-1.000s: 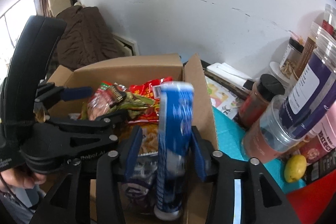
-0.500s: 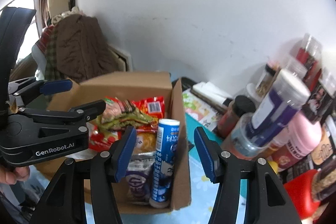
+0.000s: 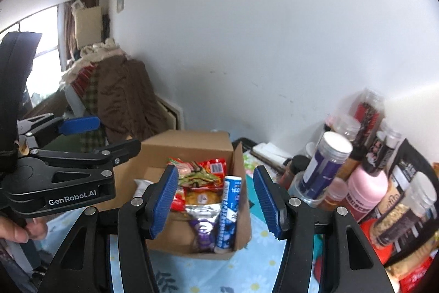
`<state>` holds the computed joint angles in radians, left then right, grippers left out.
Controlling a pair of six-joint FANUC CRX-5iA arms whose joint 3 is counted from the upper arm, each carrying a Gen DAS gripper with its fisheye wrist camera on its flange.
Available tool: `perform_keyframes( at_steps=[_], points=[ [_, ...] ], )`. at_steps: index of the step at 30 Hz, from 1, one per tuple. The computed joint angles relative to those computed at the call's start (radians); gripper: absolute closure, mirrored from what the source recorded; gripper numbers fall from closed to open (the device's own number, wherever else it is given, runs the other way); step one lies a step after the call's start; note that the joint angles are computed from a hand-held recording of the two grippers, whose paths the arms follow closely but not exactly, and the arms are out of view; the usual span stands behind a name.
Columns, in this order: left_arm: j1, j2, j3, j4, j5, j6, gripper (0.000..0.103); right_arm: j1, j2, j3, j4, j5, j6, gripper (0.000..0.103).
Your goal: Organize snacks
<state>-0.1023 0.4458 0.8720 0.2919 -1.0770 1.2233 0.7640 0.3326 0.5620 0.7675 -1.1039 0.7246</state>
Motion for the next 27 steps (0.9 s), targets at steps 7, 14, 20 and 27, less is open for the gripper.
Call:
perform_keyframes(
  at_steps=[7, 14, 20, 27],
  points=[
    [0.03, -0.196, -0.281, 0.074, 0.144, -0.076, 0.012, 0.073, -0.104, -0.144, 0.107, 0.015, -0.113, 0.042],
    [0.058, -0.338, -0.479, 0.149, 0.221, -0.161, 0.004, 0.144, -0.192, -0.285, 0.206, 0.009, -0.244, 0.035],
    [0.073, -0.434, -0.617, 0.198, 0.257, -0.227, 0.002, 0.202, -0.24, -0.367, 0.245, -0.021, -0.323, 0.032],
    [0.086, -0.52, -0.757, 0.238, 0.275, -0.282, 0.002, 0.26, -0.279, -0.451, 0.247, -0.069, -0.404, 0.032]
  ],
)
